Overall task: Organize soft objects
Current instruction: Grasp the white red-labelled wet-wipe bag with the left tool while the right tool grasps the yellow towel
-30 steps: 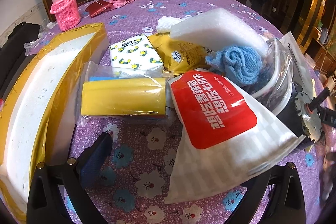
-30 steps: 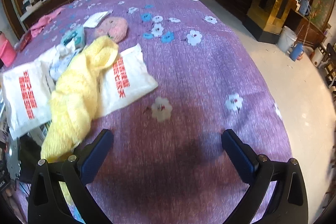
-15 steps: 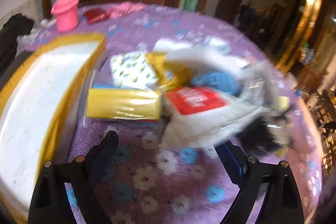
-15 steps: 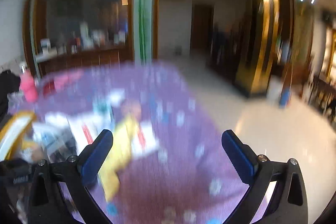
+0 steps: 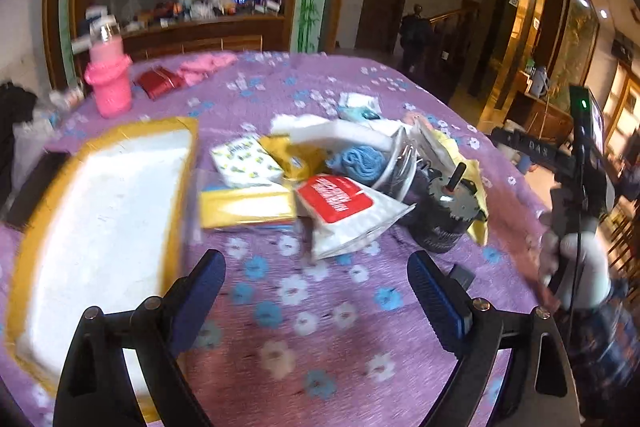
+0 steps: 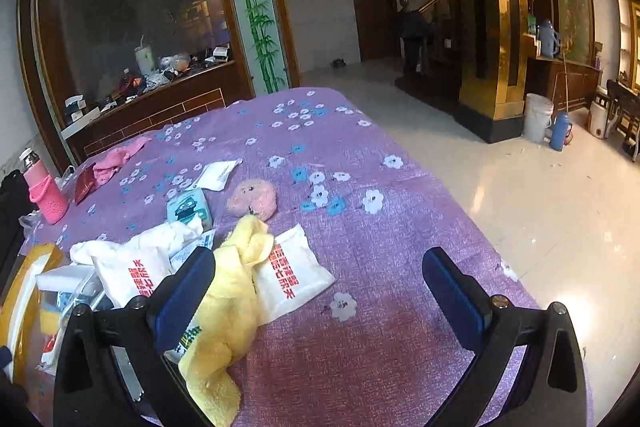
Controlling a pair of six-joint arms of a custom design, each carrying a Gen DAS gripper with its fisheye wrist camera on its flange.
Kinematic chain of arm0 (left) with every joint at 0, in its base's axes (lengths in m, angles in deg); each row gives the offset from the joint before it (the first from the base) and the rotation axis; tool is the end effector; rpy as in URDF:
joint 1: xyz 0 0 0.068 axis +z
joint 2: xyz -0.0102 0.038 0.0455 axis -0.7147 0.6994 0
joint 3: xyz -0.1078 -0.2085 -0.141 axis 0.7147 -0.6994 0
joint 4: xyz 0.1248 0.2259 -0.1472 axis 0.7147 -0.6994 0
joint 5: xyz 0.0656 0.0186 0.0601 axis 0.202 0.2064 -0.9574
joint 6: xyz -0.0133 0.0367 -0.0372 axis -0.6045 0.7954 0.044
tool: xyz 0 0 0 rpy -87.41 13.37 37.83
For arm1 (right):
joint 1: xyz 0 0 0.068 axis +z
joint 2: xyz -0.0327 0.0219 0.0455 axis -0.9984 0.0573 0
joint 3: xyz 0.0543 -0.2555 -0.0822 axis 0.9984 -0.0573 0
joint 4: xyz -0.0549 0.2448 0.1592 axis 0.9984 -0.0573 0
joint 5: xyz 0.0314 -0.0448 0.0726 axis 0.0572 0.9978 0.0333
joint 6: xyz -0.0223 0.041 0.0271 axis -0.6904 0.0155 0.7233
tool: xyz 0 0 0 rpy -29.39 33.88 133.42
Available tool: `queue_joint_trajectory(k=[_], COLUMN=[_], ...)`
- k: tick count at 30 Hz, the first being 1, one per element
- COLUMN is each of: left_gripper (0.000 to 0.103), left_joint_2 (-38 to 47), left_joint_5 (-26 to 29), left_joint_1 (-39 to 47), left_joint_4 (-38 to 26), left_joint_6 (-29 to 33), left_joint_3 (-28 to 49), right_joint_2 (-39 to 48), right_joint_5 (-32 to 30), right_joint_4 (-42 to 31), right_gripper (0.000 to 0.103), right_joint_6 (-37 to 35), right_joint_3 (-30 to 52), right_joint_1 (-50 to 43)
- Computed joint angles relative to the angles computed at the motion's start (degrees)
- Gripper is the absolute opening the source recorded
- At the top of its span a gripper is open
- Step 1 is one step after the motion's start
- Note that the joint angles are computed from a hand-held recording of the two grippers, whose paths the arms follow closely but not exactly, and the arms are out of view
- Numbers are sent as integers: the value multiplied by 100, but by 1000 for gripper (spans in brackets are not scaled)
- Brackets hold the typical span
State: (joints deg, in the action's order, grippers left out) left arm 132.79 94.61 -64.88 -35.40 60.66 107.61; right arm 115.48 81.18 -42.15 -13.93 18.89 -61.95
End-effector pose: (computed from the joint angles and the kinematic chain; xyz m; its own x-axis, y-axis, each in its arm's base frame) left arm 0.2898 -0.1100 0.0597 -0.6479 0.2380 -0.7236 0.4857 0.8608 -0.1518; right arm 0.2402 0.0869 0.0438 -0.4555 0.3817 -0.8042 0.4831 0.8648 0.1369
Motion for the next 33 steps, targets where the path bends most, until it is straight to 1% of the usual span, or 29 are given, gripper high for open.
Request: queue_joint_trajectory(k=[2, 3, 5, 6, 8, 9, 10, 11, 12, 13, 15, 18, 19, 21, 22, 24, 25, 27, 29, 31, 32, 33], left_gripper=[94, 94, 94, 94, 92, 73, 73, 72, 71, 70, 66, 67, 67, 68, 70, 77, 78, 78, 78, 77, 69, 45], left_joint_2=[170, 326, 542, 732, 1056, 1189, 1420, 1594, 1633, 1643, 1502, 1049, 797, 584, 521, 530, 577, 805, 1141, 1469, 1614, 1615], left_joint_5=[247, 606, 1069, 1170, 911, 764, 504, 381, 461, 581, 649, 821, 891, 940, 859, 708, 558, 453, 396, 207, 59, -96], left_joint_1=[-67, -25, 33, 11, -159, -258, -411, -480, -458, -414, -327, -126, -79, -68, -89, -117, -167, -227, -308, -469, -542, -591], left_joint_4=[-229, -388, -408, -457, -692, -782, -1085, -1340, -1442, -1391, -1308, -1304, -1371, -1452, -1425, -1331, -1247, -1203, -1333, -1309, -1259, -1000], left_joint_6=[-407, -705, -1173, -1444, -1621, -1584, -1394, -1284, -1264, -1294, -1175, -977, -815, -621, -645, -642, -673, -772, -792, -747, -741, -743], left_joint_3=[245, 491, 765, 1003, 1430, 1592, 1900, 2110, 2140, 2064, 1794, 1216, 956, 737, 696, 736, 792, 997, 1329, 1546, 1611, 1523], right_joint_2=[91, 66, 121, 78, 115, 134, 148, 160, 176, 209, 220, 242, 240, 247, 258, 266, 265, 302, 353, 398, 423, 431], right_joint_5=[-181, -220, -294, -309, -321, -340, -371, -393, -413, -438, -496, -570, -608, -665, -679, -679, -660, -611, -597, -585, -546, -525], right_joint_4=[-41, -65, -67, -77, -79, -84, -90, -104, -129, -133, -108, -90, -61, -30, -29, -20, -45, -76, -128, -178, -216, -240], right_gripper=[103, 103, 103, 103, 103, 103, 103, 103, 103, 103, 103, 103, 103, 103, 103, 103, 103, 103, 103, 103, 103, 103], right_joint_6=[31, 20, 14, 17, 26, 21, 27, 34, 50, 52, 67, 68, 54, 42, 36, 35, 42, 80, 91, 66, 53, 34], right_joint_3=[62, 55, 87, 62, 82, 98, 105, 117, 132, 156, 149, 156, 142, 141, 150, 149, 157, 177, 226, 272, 306, 321], right_joint_1=[-66, -77, -101, -98, -103, -109, -118, -133, -145, -166, -193, -197, -207, -213, -213, -210, -208, -208, -227, -242, -233, -235])
